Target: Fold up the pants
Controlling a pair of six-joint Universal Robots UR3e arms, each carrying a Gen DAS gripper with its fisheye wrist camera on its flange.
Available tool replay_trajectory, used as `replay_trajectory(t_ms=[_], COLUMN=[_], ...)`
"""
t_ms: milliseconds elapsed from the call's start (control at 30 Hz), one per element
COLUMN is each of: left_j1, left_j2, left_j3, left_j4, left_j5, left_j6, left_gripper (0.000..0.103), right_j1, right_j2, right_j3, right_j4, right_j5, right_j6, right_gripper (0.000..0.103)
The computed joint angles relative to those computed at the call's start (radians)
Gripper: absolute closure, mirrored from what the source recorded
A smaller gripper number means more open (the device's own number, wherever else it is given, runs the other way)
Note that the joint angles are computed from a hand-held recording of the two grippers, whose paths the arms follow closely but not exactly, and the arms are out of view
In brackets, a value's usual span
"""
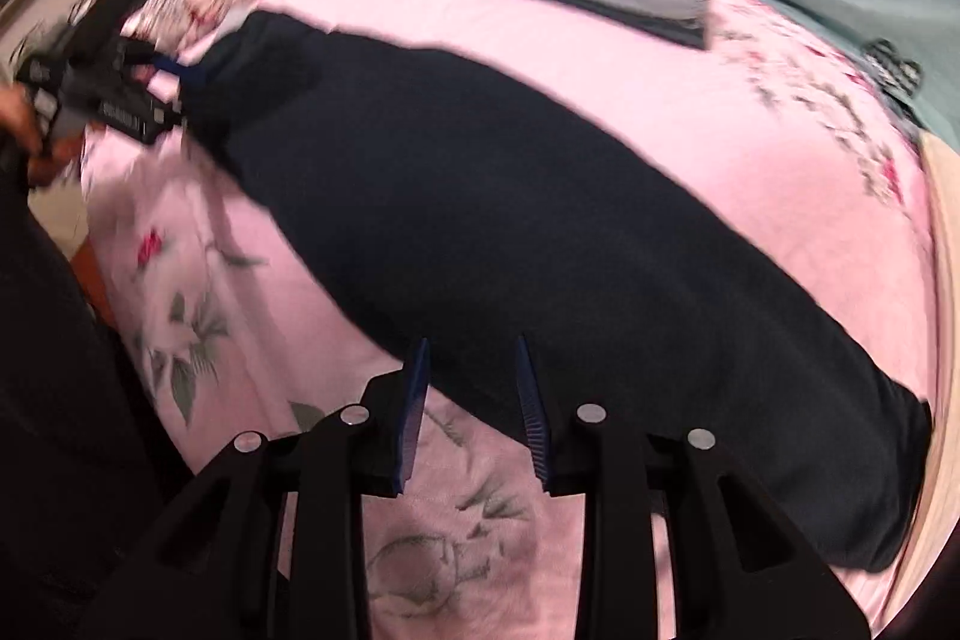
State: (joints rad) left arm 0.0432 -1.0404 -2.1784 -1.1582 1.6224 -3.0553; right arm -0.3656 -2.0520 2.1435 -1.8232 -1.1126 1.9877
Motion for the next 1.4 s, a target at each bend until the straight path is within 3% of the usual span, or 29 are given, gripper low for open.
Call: replay_trajectory(t_ms=[167,300,400,567,733,833,900,967,1000,1067,1167,1233,1267,1300,1333,1400], left_j1=[0.004,0.037,0.068,0.135,0.113,0.074,0.07,0.045,0.02,-0.003,-0.032,-0.062,-0.08,-0.084,-0.081,-0.077], left_j2=[0.061,0.104,0.139,0.194,0.174,0.132,0.111,0.057,0.014,-0.083,-0.16,-0.16,-0.167,-0.166,-0.161,-0.159], left_j3=[-0.024,-0.041,-0.042,-0.038,-0.004,0.043,0.061,0.063,0.059,0.055,0.025,0.006,0.008,0.008,0.008,0.01], left_j4=[-0.035,-0.07,-0.106,-0.151,-0.143,-0.107,-0.082,-0.011,0.033,0.081,0.126,0.163,0.165,0.163,0.159,0.155], left_j5=[0.002,-0.006,-0.023,-0.066,-0.075,-0.088,-0.123,-0.139,-0.122,-0.106,-0.061,-0.028,-0.01,-0.003,-0.006,-0.008], left_j6=[0.003,0.01,0.024,0.05,0.036,0.027,0.021,-0.021,-0.055,-0.102,-0.131,-0.122,-0.117,-0.115,-0.115,-0.127], left_gripper=[0.008,0.008,0.008,0.008,0.008,0.008,0.008,0.007,0.006,0.006,0.006,0.006,0.006,0.006,0.006,0.006], right_j1=[0.067,0.095,0.1,-0.003,0.042,0.018,-0.055,-0.232,-0.303,-0.413,-0.479,-0.493,-0.54,-0.601,-0.647,-0.684], right_j2=[0.038,0.067,0.037,-0.062,-0.065,-0.083,-0.111,-0.148,-0.148,-0.097,0.054,0.187,0.224,0.255,0.306,0.303], right_j3=[0.015,0.014,-0.003,-0.064,0.065,0.036,-0.012,-0.057,-0.065,-0.062,-0.042,-0.035,-0.039,-0.066,-0.134,-0.185], right_j4=[-0.086,-0.135,-0.106,0.123,-0.01,0.056,0.171,0.31,0.329,0.271,0.063,-0.117,-0.132,-0.063,0.027,0.059], right_j5=[-0.041,-0.072,-0.072,-0.018,-0.079,-0.068,-0.032,0.06,0.097,0.153,0.176,0.108,0.118,0.165,0.18,0.186], right_j6=[-0.005,0.002,-0.01,-0.107,-0.065,-0.04,-0.063,-0.081,-0.057,0.055,0.258,0.354,0.332,0.286,0.286,0.338], right_gripper=[0.073,0.095,0.1,0.1,0.1,0.085,0.078,0.062,0.059,0.059,0.059,0.06,0.073,0.077,0.08,0.077])
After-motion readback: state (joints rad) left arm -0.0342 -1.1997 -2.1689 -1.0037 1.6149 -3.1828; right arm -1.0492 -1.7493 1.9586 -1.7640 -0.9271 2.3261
